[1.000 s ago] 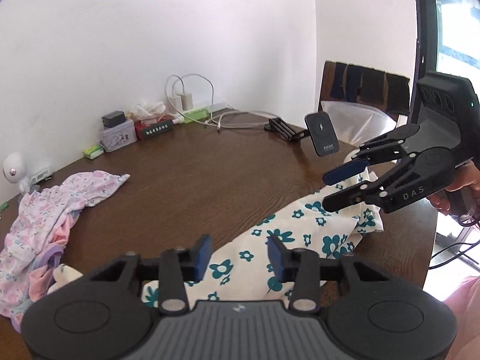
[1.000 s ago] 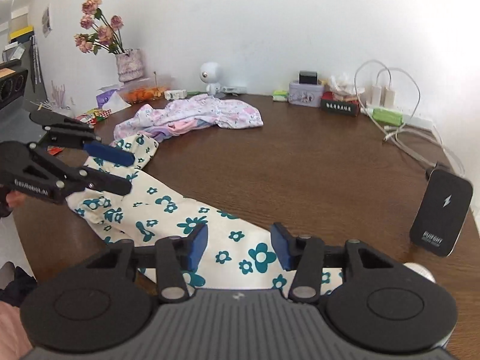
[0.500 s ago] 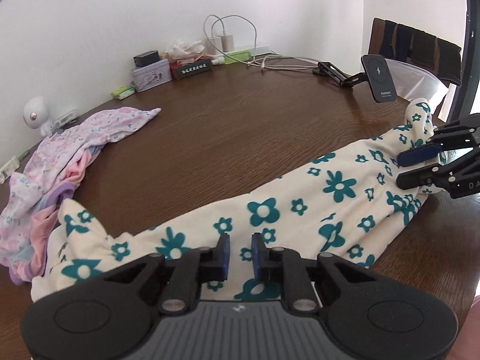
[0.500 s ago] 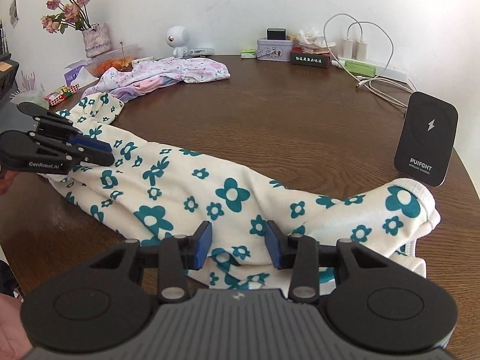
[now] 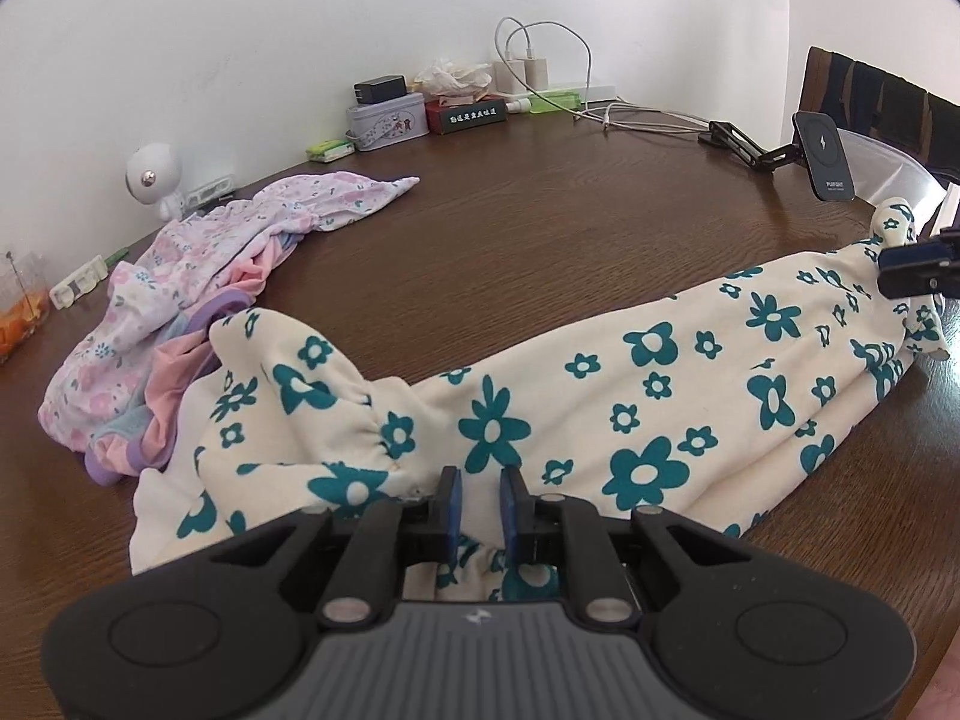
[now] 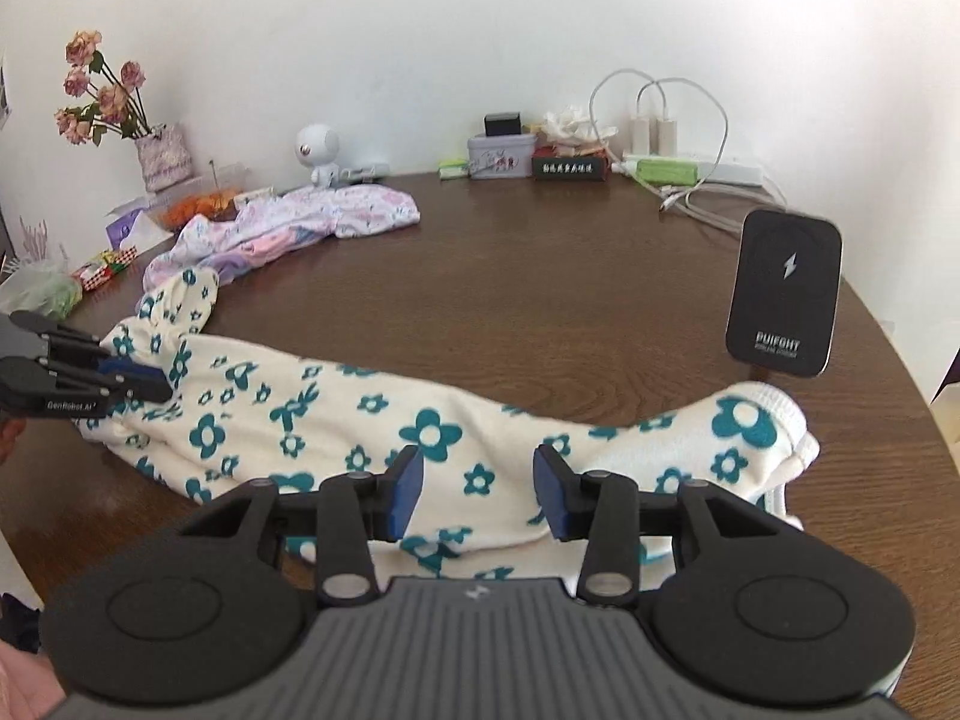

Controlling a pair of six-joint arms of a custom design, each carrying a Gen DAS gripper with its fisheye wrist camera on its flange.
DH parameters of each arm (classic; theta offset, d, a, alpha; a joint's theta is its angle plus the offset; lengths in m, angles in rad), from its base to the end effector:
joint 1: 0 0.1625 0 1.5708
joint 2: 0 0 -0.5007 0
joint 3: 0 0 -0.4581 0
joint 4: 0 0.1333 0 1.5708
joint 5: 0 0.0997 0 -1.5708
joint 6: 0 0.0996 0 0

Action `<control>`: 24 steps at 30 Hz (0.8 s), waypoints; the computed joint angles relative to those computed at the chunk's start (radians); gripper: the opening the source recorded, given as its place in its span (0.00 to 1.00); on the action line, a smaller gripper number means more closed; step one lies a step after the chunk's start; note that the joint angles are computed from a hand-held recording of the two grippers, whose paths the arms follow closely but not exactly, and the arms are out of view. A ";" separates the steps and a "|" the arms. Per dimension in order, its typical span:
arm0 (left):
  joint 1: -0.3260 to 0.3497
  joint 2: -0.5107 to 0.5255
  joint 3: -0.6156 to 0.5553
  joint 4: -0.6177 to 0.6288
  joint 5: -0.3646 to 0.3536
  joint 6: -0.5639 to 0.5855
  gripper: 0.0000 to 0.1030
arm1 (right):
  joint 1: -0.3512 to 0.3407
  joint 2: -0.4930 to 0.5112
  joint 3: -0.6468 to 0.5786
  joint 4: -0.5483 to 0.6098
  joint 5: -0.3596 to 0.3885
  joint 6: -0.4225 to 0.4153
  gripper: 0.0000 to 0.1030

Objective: Fold clothes

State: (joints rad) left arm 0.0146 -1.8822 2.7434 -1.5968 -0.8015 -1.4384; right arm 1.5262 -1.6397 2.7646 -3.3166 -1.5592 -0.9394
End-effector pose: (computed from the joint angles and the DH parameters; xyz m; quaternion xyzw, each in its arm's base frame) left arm -0.1559 -0.2049 0.1697 0.2018 0.8368 -0.3145 0.4001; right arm 0.1209 -0.3078 0.2257 0.4135 -0.8577 0.2719 0.1394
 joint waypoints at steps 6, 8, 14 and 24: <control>-0.006 0.012 0.001 -0.004 -0.001 -0.010 0.12 | 0.076 0.110 -0.023 -0.259 -0.109 -0.012 0.49; -0.005 0.003 0.002 -0.003 -0.002 -0.006 0.12 | 0.032 0.042 -0.045 -0.177 -0.082 -0.004 0.53; 0.013 0.020 -0.008 -0.015 -0.004 0.025 0.12 | -0.057 -0.068 -0.196 0.275 -0.051 0.009 0.56; 0.039 0.094 -0.036 -0.016 -0.012 -0.002 0.12 | -0.180 -0.164 -0.383 0.919 0.082 -0.012 0.05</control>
State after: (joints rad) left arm 0.0540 -1.7882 2.7071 -1.6126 -0.8135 -1.4399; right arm 1.3464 -1.8036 2.3815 -2.3977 -1.4768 -0.9510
